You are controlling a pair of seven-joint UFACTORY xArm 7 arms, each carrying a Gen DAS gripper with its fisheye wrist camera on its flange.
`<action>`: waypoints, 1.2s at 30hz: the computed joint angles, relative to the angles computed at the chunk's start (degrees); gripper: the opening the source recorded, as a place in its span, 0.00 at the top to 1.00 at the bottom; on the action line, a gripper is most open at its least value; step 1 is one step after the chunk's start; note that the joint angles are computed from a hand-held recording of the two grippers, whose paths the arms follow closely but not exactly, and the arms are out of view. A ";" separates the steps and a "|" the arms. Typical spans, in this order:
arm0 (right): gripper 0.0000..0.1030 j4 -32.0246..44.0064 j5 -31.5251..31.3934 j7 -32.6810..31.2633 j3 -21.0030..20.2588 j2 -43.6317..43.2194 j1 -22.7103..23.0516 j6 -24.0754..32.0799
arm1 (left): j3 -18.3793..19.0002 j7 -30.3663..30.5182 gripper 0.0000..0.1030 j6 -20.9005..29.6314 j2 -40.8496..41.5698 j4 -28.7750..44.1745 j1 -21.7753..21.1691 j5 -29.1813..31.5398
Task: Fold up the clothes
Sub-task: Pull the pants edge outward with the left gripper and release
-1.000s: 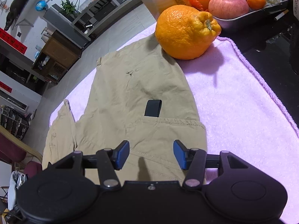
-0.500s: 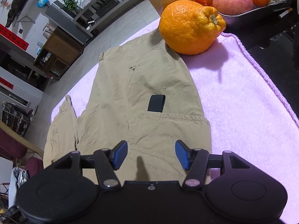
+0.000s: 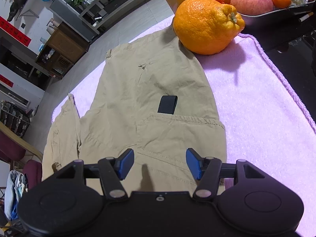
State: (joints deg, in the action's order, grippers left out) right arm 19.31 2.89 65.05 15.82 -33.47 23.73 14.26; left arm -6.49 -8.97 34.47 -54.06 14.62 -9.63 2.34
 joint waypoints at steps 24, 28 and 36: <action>0.42 -1.17 -2.10 0.67 -0.02 -2.68 0.55 -1.82 | -6.32 -28.08 0.90 -5.17 -4.25 -2.35 5.30 10.86; 0.58 -1.04 1.74 -7.05 -6.77 -0.02 7.96 -2.60 | -5.85 -21.48 0.90 -1.63 1.16 -1.73 -4.31 6.90; 0.72 1.08 0.63 -9.26 -0.64 -8.32 4.11 18.28 | -15.66 -22.61 0.89 20.29 -8.10 -0.94 -14.84 9.24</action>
State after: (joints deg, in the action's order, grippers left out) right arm 20.39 3.53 55.79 15.17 -41.79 27.84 32.54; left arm -22.15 -31.58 54.76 -62.16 13.68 -24.47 11.58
